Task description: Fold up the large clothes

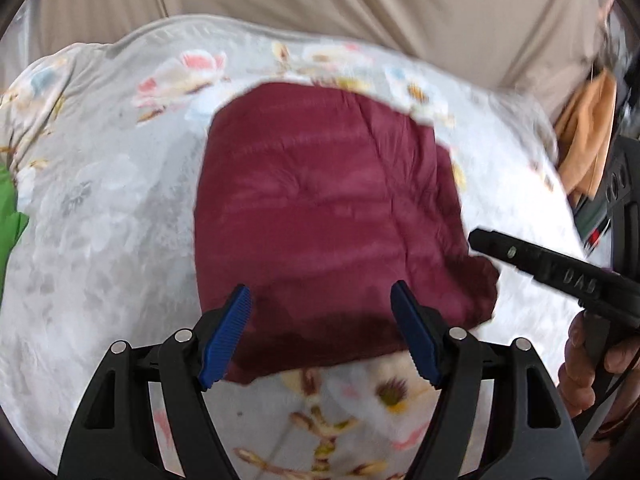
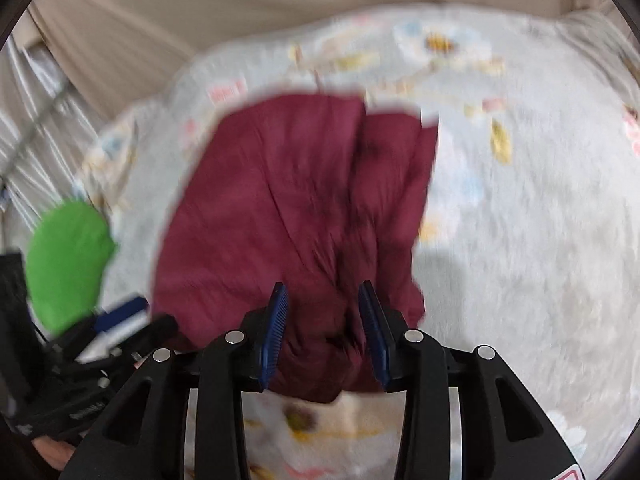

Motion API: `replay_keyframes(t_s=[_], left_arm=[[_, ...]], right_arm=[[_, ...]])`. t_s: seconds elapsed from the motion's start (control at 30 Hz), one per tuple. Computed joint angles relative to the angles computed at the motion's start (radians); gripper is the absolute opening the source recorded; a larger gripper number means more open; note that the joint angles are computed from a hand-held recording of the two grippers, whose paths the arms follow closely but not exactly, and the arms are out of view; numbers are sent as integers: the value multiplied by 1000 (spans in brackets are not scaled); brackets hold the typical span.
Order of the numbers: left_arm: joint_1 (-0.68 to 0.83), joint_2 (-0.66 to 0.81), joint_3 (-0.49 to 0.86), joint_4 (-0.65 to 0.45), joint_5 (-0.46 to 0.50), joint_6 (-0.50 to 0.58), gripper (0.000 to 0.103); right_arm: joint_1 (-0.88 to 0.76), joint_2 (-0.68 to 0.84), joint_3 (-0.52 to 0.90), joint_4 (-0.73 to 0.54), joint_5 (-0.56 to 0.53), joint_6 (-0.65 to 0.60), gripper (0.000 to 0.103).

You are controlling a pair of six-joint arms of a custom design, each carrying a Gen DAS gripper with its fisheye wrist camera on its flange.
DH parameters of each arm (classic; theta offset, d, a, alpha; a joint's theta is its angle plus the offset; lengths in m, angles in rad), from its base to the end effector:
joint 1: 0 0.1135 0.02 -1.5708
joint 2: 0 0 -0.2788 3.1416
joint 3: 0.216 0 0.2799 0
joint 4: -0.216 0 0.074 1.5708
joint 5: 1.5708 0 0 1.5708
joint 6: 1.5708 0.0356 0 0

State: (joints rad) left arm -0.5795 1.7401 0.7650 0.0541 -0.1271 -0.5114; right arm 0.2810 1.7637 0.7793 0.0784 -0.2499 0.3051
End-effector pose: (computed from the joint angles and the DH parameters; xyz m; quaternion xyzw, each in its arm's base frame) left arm 0.2838 -0.1803 0.1086 0.0119 0.9459 -0.1138 0.3036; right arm 0.3258 0.1032 0.1072 -0.0294 0.9383 0.2063 0.2759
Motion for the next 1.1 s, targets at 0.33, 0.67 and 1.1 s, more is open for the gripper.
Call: replay_keyframes(t_s=[0.33, 0.67, 1.1], left_arm=[[42, 99, 103, -65, 36, -44, 70], [-3, 181, 149, -75, -5, -32, 73], [-25, 267, 244, -169, -74, -16, 76]], right_arm=[[-9, 381, 403, -146, -44, -22, 14], [-137, 370, 266, -1, -113, 5, 2], [-51, 0, 14, -109, 38, -107, 4]])
